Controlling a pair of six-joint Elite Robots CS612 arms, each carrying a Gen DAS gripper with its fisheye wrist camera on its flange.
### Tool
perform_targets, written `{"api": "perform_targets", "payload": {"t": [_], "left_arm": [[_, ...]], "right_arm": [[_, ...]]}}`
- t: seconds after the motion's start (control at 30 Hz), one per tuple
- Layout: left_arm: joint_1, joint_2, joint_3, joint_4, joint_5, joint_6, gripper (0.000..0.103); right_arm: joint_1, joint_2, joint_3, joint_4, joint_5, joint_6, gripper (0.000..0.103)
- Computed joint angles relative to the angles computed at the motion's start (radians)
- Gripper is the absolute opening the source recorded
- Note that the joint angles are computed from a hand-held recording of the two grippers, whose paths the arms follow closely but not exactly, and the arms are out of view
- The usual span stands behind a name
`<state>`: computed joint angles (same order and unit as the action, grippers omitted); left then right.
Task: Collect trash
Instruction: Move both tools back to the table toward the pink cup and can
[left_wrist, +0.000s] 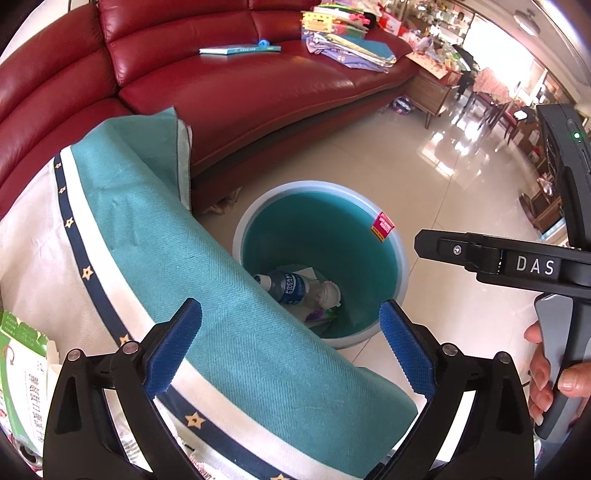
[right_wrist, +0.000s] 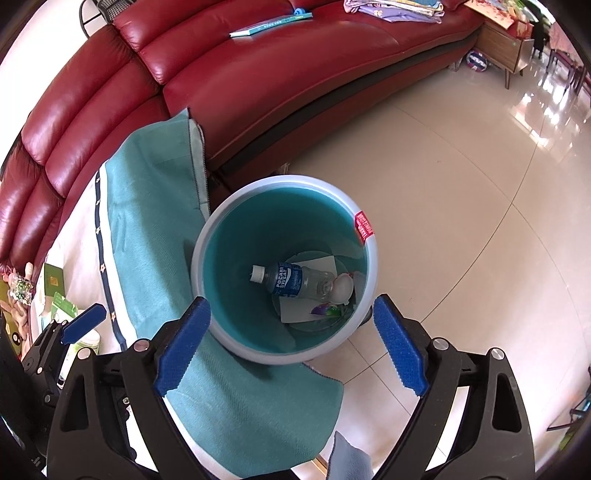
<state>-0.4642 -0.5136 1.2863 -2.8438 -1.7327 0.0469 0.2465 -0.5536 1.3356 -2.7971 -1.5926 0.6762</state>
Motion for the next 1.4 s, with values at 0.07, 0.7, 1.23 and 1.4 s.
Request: {"api": "perform_targets", "payload": {"t": [0.07, 0.7, 1.23, 1.4], "left_arm": [[0.004, -0.011, 0.022, -0.019, 0.001, -0.001, 0.097], [0.073, -0.122, 0.260, -0.220, -0.008, -0.064, 0.098], [0.230, -0.203, 0.495, -0.362, 0.053, -0.193, 0.098], [0.287, -0.215, 0.539, -0.379, 0.087, -0.280, 0.098]], "right_arm": [[0.005, -0.005, 0.005, -0.004, -0.002, -0.001, 0.086], [0.104, -0.019, -0.021, 0.024, -0.043, -0.060, 0.086], [0.228, 0.112, -0.328, 0.207, 0.054, -0.438, 0.086], [0.267, 0.180, -0.479, 0.327, 0.056, -0.497, 0.086]]}}
